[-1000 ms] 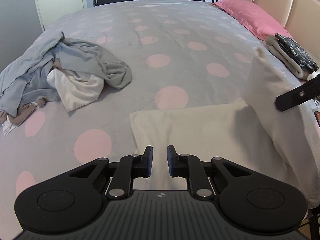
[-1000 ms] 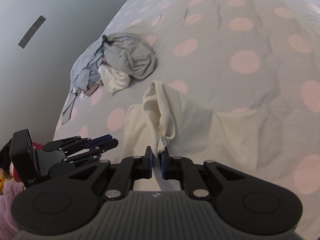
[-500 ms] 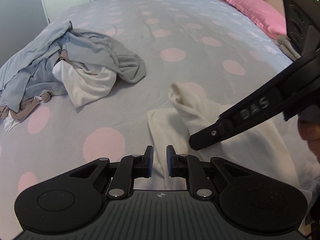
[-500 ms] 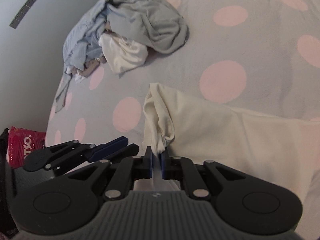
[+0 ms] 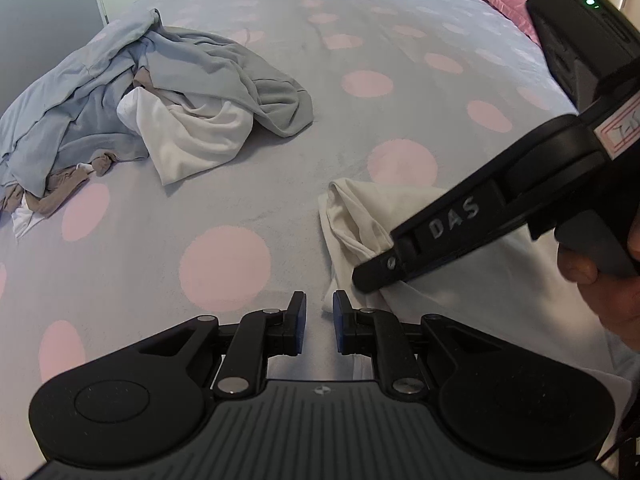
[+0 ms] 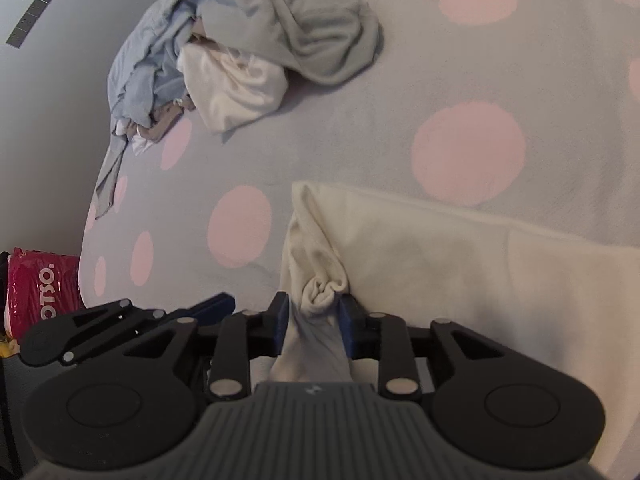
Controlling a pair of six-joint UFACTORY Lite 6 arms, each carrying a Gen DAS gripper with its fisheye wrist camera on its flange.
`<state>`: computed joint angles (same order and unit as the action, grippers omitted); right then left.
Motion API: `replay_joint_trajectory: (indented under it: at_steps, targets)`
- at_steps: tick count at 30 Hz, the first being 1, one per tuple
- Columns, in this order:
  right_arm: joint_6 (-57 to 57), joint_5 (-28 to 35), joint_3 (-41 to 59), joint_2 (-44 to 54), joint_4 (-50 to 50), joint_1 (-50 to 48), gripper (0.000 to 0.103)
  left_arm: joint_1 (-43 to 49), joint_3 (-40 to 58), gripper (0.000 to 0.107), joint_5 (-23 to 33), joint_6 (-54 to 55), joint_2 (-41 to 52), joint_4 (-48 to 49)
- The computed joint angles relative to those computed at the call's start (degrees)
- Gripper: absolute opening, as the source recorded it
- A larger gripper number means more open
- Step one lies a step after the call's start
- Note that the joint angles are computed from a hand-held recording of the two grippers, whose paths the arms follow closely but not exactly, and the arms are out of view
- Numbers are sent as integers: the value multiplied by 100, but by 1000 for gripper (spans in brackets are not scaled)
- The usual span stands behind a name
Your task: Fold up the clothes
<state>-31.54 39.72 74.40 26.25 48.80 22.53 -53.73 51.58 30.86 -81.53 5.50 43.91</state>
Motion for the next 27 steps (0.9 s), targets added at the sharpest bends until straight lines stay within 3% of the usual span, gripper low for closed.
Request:
replay_joint_trajectory:
  at_steps: [9,12,20,22,24,27]
  targets:
    - [-565,424,-1315,-1451,-469,-898,40,-647,28,15,429,43,-444,-482]
    - [-876,670,-2015,-2053,-677,-1299,41,-1012,125,20,578,0,-359,-741]
    - [-2011,985,-4021,-3436,-974,-2478,42,-1889,406,20,548,-671,125,-921]
    - [-2277,1039,-4428,-3727,-956,-2706,33,-2082,338,20,489,-988,119,-832]
    - [-2430,1145,-4745,-4100,-888,-2852,12,-2219,205,20,400,-1234,30,-838]
    - [-2621,1550,-5076,-4587,-599,-3050,4,-2355,-81,20,268,-1614,-181,-860]
